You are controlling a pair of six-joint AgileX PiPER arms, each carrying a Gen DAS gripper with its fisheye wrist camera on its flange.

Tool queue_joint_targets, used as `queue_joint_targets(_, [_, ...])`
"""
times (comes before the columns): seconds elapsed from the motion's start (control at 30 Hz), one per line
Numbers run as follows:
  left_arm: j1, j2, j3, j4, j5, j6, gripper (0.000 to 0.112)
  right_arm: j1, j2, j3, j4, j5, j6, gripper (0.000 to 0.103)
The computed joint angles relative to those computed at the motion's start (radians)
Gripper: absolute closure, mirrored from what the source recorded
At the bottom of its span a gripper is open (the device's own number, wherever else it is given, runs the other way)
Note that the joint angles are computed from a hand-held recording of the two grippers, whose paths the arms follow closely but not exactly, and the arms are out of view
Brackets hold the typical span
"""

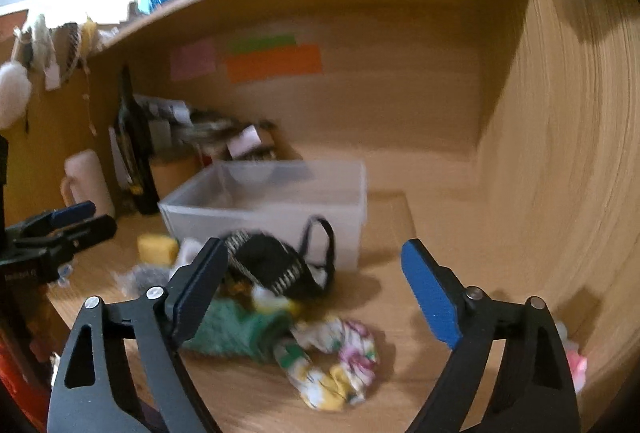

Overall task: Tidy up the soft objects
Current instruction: 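Grasp the floral scrunchie with the right tool while the left tool grasps the bagged steel wool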

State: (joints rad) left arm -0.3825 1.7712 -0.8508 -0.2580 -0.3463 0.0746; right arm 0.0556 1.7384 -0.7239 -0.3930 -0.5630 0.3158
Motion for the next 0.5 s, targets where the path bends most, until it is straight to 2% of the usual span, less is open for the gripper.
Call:
queue_joint_targets(0.13, [0.046,0.051,-0.035,0.071,0.068,-0.091,0.027,-0.018,0.042,-0.013,-0.011,0.052,-0.002,0.016])
queue_joint_targets(0.27, [0.057,0.083,-0.04,0.068,0.083,-0.099,0.027,-0.027,0.083,-0.039,-0.01,0.113,0.004,0.024])
queue_joint_targets(0.5, [0.032,0.149,-0.112,0.053,0.152,-0.058,0.027,-0.051,0.164,-0.082,-0.076,0.158,0.067,0.025])
